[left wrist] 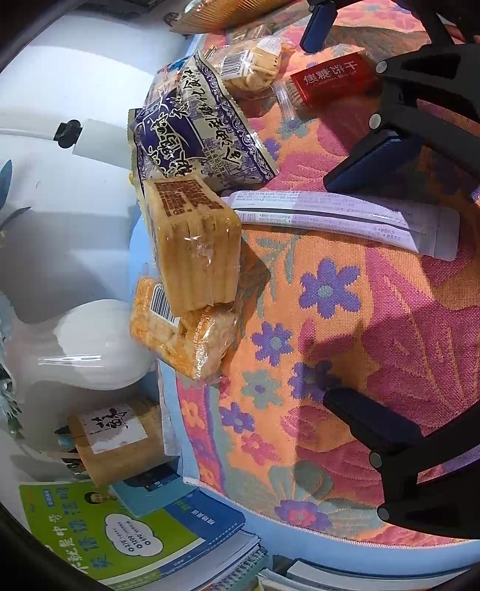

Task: Organize snacks
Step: 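Grasp the red caramel biscuit pack with the right tool while the left tool grasps the white stick packet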

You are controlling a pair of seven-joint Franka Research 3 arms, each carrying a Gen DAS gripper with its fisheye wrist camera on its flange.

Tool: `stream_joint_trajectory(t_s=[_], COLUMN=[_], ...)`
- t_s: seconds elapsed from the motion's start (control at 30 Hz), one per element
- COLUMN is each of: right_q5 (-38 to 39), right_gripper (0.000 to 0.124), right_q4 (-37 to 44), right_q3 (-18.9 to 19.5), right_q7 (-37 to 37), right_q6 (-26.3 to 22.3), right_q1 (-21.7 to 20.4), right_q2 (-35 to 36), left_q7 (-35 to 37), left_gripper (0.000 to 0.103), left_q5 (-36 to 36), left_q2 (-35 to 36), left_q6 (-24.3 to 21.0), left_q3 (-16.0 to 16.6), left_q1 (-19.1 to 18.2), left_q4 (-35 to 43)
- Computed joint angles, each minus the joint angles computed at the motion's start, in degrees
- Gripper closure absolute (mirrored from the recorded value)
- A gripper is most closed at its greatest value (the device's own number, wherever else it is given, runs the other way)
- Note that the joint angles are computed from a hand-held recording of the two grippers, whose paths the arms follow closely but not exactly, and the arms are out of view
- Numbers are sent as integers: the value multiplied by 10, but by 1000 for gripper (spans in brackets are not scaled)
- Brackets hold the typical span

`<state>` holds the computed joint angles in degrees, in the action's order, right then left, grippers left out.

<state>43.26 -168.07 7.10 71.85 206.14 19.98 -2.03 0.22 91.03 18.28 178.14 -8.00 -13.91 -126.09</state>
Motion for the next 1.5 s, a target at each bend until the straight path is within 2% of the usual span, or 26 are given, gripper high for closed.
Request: stream_joint_trajectory(t_s=[0.63,0.7,0.8,1.1,1.5], right_q5=[-22,-15,40,26,36], right_gripper=[21,21,21,21,21], right_q4=[-6,-4,8,12,15], right_q3=[-3,-1,9,-1,0], right_q7=[20,15,-29,-21,-28], right_q6=[1,1,-2,-6,-4], right_q1=[-6,-5,1,2,6], right_q2=[-5,-4,1,4,6], left_q7=[-1,-7,0,16,-1], left_gripper=[0,0,0,0,0], left_q5=[7,10,7,-12,1], left_q2=[1,1,5,2,-3], left_q6=[3,0,1,-1,-7], left_q3=[-2,-2,-1,2,4], left_q1=[7,5,8,2,-2], left_q4=[1,2,6,1,-1])
